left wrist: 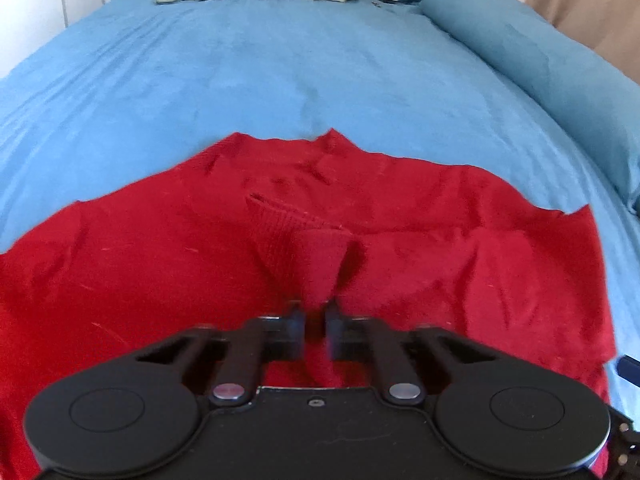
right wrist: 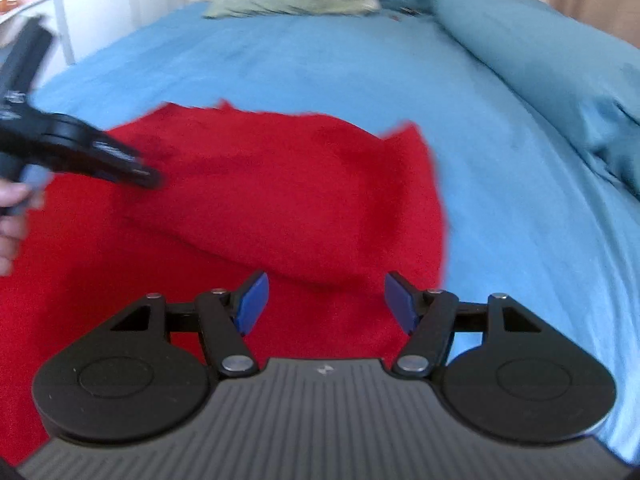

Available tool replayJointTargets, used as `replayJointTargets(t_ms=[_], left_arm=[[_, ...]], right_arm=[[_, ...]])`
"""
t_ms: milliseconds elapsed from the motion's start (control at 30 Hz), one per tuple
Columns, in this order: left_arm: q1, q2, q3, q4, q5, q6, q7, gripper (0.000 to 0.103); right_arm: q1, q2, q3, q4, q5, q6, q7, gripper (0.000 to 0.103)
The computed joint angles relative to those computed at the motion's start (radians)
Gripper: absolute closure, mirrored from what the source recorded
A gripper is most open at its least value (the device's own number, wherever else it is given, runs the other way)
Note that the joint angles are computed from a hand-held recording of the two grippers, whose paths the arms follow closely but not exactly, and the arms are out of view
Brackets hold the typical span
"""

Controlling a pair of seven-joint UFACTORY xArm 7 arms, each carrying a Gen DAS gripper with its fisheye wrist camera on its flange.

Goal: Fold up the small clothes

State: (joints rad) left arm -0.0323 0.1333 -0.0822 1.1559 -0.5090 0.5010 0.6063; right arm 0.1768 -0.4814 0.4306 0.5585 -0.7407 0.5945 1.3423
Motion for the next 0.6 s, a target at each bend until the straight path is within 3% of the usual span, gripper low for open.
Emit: replayJointTargets(t_ms=[167, 267, 367, 467, 500, 600], left_arm=[[0.016, -0.047, 0.018, -0.045, -0.046, -0.034, -0.058, 0.095], [0.024, -0.075, 0.036, -0.078, -0.062, -0.021, -0.08, 0.088], [0.034, -0.058, 0.038, -0.065, -0.147, 0.013, -0.033, 0.051], [0.037, -0.028, 0.029, -0.036, -0.207, 0.008, 0.015, 0.047], [0.033, -0.023, 0.027, -0.029, -0.195, 0.002, 0.004, 0.05], [0.03, -0.006, 0.023, -0.007, -0.169, -0.024, -0.016, 0.098]], right_arm=[[-0.006, -0.024, -0.011, -0.024, 0.04, 0.032, 0.04, 0.023], [-0.012, -0.01, -0.006, -0.016, 0.043, 0.044, 0.055, 0.023], [-0.009, 0.011, -0.001, -0.008, 0.039, 0.073, 0.074, 0.023], [0.0, 0.007, -0.012, -0.017, 0.031, 0.079, 0.079, 0.021], [-0.001, 0.01, -0.013, -0.016, 0.024, 0.077, 0.083, 0.019], [-0.007, 0.029, -0.011, -0.008, -0.001, 0.082, 0.105, 0.013]])
